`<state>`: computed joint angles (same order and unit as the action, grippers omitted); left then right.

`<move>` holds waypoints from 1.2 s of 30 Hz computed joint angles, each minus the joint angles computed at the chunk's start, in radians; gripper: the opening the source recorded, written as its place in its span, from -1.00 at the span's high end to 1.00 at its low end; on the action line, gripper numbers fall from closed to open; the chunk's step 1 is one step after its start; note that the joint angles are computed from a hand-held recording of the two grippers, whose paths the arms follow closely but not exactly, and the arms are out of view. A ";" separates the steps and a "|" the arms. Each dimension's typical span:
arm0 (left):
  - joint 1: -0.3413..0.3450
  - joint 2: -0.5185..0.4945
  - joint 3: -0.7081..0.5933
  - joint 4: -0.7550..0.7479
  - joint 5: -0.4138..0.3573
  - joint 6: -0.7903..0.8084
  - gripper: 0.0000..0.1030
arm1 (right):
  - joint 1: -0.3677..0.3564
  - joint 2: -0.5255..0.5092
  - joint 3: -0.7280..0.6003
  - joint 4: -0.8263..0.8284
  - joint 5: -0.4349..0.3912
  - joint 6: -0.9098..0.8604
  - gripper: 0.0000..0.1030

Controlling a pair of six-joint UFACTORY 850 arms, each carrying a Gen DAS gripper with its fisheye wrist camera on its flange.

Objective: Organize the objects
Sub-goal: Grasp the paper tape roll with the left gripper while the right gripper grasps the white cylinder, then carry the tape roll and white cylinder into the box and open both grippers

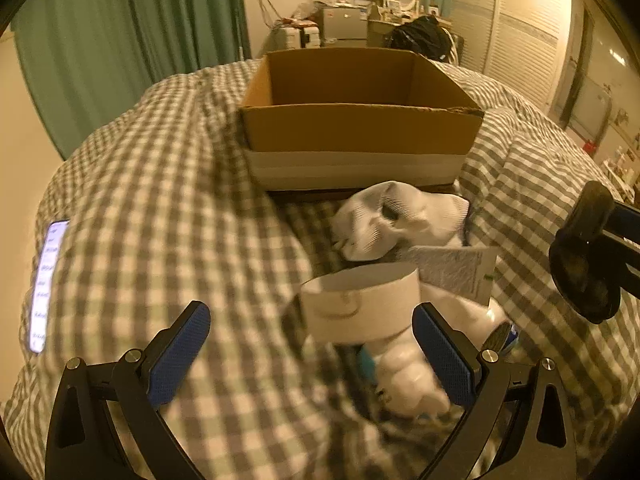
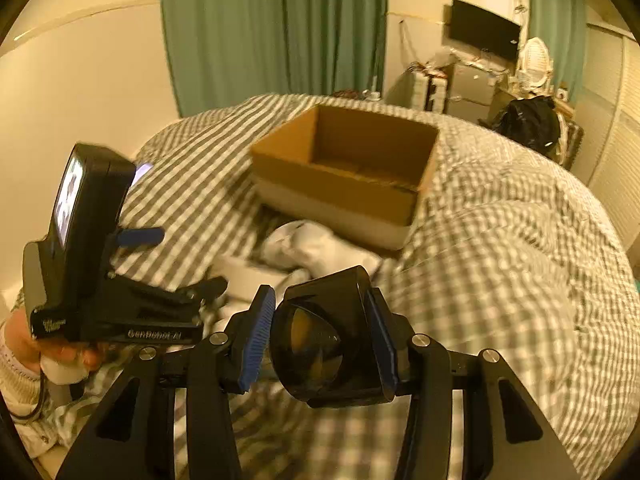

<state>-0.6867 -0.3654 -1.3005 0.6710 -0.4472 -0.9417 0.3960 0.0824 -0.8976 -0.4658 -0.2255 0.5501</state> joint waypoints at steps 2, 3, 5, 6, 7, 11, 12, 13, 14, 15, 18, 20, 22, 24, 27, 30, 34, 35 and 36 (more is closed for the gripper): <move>0.003 -0.035 -0.036 -0.048 -0.008 0.051 -1.00 | -0.019 -0.016 -0.007 0.035 0.018 -0.028 0.11; 0.006 -0.054 -0.056 -0.083 -0.015 0.086 -1.00 | -0.030 -0.021 -0.006 0.097 0.029 -0.084 0.11; 0.017 -0.085 -0.087 -0.179 -0.017 0.169 -1.00 | -0.044 -0.028 -0.004 0.219 0.040 -0.203 0.11; 0.025 -0.097 -0.098 -0.241 -0.009 0.219 -1.00 | -0.048 -0.032 -0.004 0.259 0.043 -0.241 0.11; 0.031 -0.112 -0.113 -0.299 -0.008 0.264 -0.98 | -0.055 -0.043 -0.007 0.328 0.049 -0.310 0.11; 0.049 -0.138 -0.138 -0.510 0.009 0.457 -0.61 | -0.074 -0.045 0.002 0.523 0.058 -0.501 0.10; 0.052 -0.140 -0.143 -0.526 0.004 0.461 -0.61 | -0.077 -0.046 0.009 0.556 0.067 -0.534 0.10; 0.051 -0.137 -0.143 -0.521 0.004 0.458 -0.60 | -0.081 -0.045 0.011 0.595 0.069 -0.572 0.10; 0.051 -0.131 -0.139 -0.513 0.007 0.448 -0.60 | -0.081 -0.044 0.013 0.602 0.071 -0.578 0.11; 0.050 -0.122 -0.131 -0.499 0.013 0.428 -0.60 | -0.082 -0.041 0.016 0.609 0.074 -0.586 0.11; 0.042 -0.089 -0.109 -0.432 0.027 0.365 -0.60 | -0.072 -0.033 0.021 0.525 0.081 -0.501 0.11; 0.035 -0.065 -0.092 -0.366 0.036 0.307 -0.60 | -0.062 -0.028 0.025 0.416 0.086 -0.394 0.11; 0.025 -0.029 -0.068 -0.289 0.045 0.243 -0.60 | -0.055 -0.018 0.027 0.341 0.083 -0.317 0.11; 0.020 0.003 -0.055 -0.216 0.051 0.186 -0.60 | -0.044 -0.007 0.030 0.264 0.082 -0.238 0.11; 0.012 0.049 -0.025 -0.110 0.062 0.097 -0.60 | -0.028 0.015 0.027 0.135 0.084 -0.111 0.11; 0.012 0.088 -0.021 -0.045 0.065 0.049 -0.60 | -0.011 0.039 0.019 -0.016 0.085 0.034 0.11; 0.004 0.121 -0.028 0.038 0.058 -0.007 -0.60 | 0.002 0.059 -0.008 -0.183 0.079 0.185 0.11; 0.004 0.123 -0.038 0.065 0.055 -0.021 -0.60 | 0.004 0.060 -0.018 -0.203 0.077 0.200 0.11; 0.005 0.125 -0.049 0.079 0.053 -0.022 -0.60 | 0.005 0.059 -0.027 -0.229 0.075 0.221 0.11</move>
